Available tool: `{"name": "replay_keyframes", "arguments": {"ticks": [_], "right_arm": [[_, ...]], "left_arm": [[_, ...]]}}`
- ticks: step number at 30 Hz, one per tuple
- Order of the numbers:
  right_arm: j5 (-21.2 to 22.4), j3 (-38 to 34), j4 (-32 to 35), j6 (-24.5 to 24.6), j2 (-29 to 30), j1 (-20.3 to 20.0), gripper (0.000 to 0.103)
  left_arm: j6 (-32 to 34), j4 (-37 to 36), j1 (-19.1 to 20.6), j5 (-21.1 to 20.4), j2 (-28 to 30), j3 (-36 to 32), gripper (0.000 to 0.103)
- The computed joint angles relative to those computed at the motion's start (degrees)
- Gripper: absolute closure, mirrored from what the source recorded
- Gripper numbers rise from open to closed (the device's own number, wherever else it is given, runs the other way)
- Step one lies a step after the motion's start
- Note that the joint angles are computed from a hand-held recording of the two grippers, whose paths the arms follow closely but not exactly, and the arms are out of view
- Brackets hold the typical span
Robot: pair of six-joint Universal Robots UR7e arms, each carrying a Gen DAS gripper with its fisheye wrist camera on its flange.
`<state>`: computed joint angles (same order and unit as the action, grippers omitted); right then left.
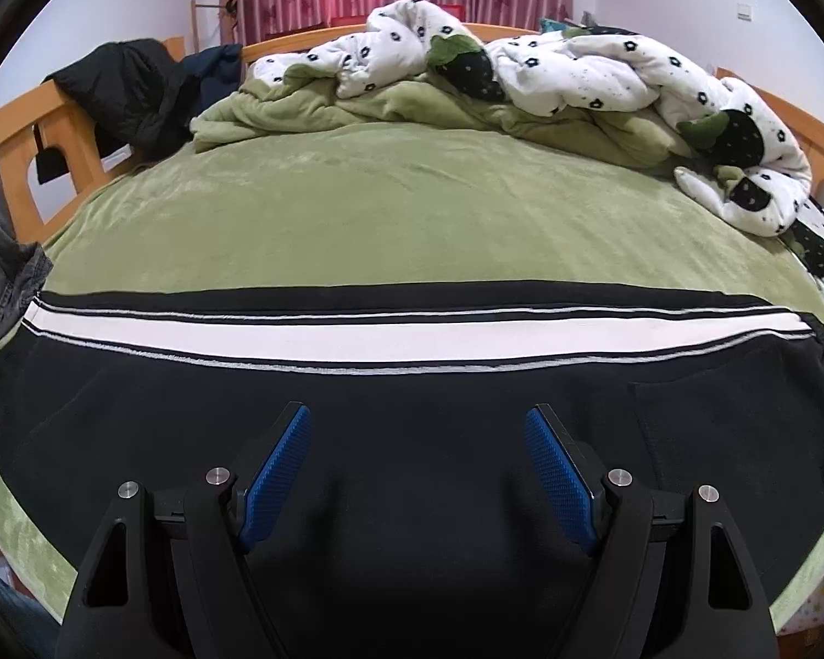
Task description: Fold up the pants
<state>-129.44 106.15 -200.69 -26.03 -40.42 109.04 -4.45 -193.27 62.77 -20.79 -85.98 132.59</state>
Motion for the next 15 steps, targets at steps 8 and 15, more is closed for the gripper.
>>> {"name": "replay_keyframes", "arguments": {"ticks": [8, 15], "right_arm": [[-0.17, 6.62, -9.54, -3.90, -5.30, -2.95, 0.024], [1.40, 13.60, -16.26, -1.01, -12.99, -7.77, 0.024]], "left_arm": [[18.48, -8.65, -15.63, 1.48, 13.45, -5.32, 0.086], [2.24, 4.36, -18.12, -17.59, 24.26, -7.01, 0.086]]}}
